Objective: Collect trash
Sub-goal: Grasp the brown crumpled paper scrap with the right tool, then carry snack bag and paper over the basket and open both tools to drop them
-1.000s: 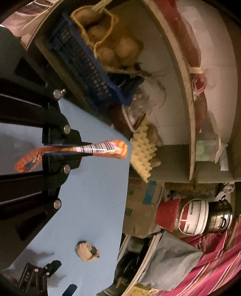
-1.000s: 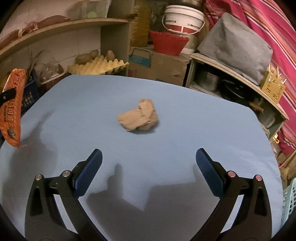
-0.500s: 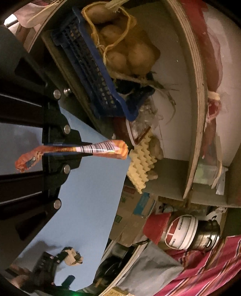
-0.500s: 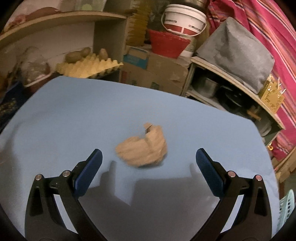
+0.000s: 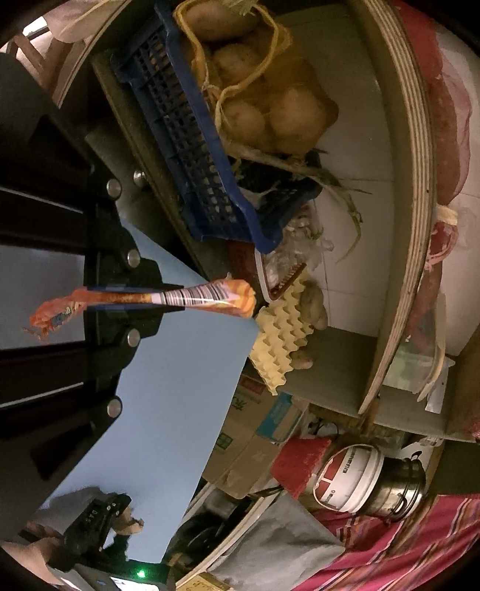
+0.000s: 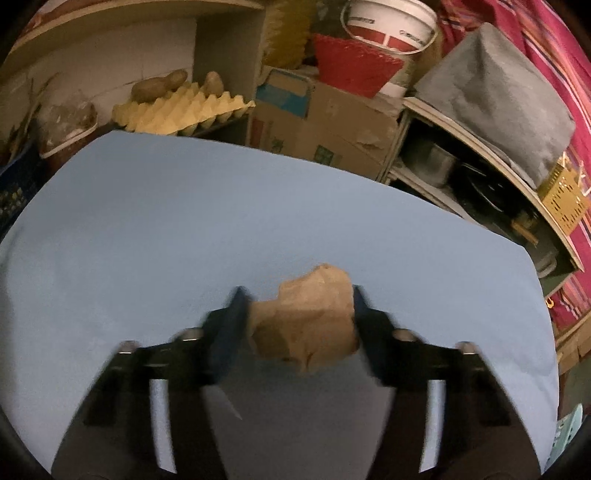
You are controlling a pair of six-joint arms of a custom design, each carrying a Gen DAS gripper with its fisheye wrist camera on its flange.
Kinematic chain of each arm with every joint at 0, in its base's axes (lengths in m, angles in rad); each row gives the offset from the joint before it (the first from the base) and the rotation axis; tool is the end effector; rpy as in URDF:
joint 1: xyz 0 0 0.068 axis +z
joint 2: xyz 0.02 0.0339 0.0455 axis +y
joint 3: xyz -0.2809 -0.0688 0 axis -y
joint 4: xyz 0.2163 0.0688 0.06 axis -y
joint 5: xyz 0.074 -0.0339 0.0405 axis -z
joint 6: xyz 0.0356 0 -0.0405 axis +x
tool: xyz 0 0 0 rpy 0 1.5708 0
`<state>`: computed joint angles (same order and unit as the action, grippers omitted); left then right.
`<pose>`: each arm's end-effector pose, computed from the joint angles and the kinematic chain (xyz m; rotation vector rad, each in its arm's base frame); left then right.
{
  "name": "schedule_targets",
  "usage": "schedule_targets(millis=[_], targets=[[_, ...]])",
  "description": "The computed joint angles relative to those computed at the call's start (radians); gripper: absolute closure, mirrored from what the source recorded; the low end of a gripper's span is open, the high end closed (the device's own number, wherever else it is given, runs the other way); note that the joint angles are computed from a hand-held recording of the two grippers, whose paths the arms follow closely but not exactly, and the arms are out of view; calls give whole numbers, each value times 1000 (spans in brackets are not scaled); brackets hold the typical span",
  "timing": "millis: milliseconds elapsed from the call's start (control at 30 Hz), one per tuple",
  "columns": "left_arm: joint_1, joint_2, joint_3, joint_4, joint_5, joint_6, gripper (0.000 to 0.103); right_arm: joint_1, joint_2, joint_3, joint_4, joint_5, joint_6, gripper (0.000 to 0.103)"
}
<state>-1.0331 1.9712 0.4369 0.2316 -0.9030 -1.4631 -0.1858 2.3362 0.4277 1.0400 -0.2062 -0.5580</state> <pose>0.1381 -0.1770 0.0656 -0.6117 2.1250 0.0571 0.2666 -0.0427 0.0090 -0.5368 2.3562 -0.0887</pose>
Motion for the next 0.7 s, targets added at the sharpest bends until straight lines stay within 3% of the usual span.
schedule_targets(millis=[200, 367, 533, 700], targets=[[-13, -22, 41, -78, -4, 2, 99, -55, -27, -34, 7, -60, -57, 56], [-61, -79, 92, -181, -31, -25, 99, -214, -128, -81, -49, -173, -169, 56], [-121, -109, 168, -258, -57, -26, 99, -486, -253, -40, -285, -329, -354, 56], [-199, -79, 334, -431, -91, -40, 99, -785, -306, 116, -605, -457, -566, 56]])
